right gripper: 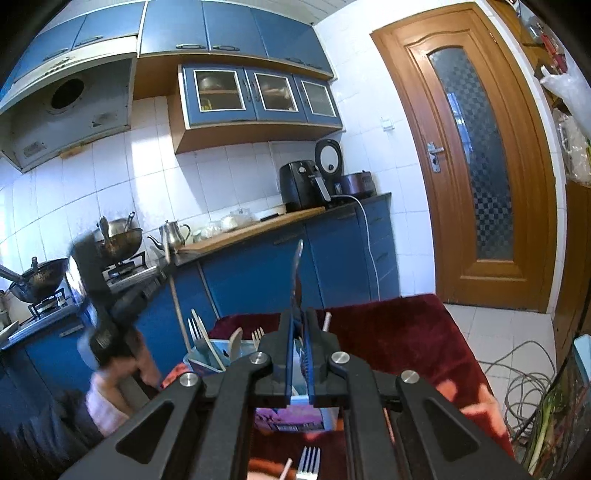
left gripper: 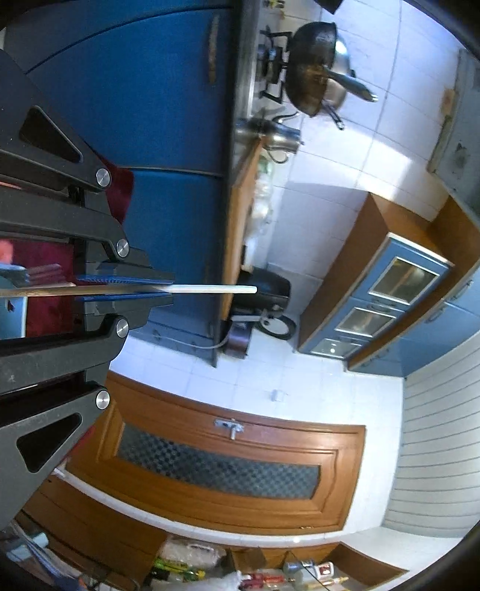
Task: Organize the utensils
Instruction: 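Lower the knife and chopstick into the caddy and open both tools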
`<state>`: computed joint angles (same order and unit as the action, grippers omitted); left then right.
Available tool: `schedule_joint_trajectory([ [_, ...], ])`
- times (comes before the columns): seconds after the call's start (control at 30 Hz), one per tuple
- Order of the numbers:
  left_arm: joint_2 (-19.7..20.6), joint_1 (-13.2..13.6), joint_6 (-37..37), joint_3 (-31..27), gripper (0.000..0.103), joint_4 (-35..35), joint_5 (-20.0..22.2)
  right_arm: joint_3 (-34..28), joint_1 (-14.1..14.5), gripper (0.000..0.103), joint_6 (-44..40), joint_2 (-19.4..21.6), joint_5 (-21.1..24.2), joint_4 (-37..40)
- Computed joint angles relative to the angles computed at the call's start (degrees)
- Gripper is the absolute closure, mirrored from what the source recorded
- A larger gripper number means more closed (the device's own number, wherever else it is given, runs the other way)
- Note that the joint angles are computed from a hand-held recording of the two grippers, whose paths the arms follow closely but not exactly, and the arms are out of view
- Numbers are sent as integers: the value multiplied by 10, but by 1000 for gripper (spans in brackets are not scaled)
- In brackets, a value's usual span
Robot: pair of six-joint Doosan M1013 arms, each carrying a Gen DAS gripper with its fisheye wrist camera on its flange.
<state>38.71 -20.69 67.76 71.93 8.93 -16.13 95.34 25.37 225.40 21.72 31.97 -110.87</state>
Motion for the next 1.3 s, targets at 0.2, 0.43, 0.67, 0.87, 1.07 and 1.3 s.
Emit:
schedule_joint_trajectory([
  [0.2,7,1,0,5,99,2,-4,-22,-5,96,-10,11,-8,-8],
  [0.43,8,-1,24,14,99,-7,-20,-40,-8,97,-19,23,-15,0],
  [0.67,11,2,-19,9,99,33,-5,-55,-6,97,-49,27,-7,9],
  [0.87,11,3,-46,11,99,61,-3,-74,-7,97,-83,37,6,30],
  [1.07,12,5,-108,8,99,129,1,-95,-10,97,-158,51,-4,96],
  [1.3,9,10,-272,4,71,291,9,-118,-23,94,-264,73,-58,228],
])
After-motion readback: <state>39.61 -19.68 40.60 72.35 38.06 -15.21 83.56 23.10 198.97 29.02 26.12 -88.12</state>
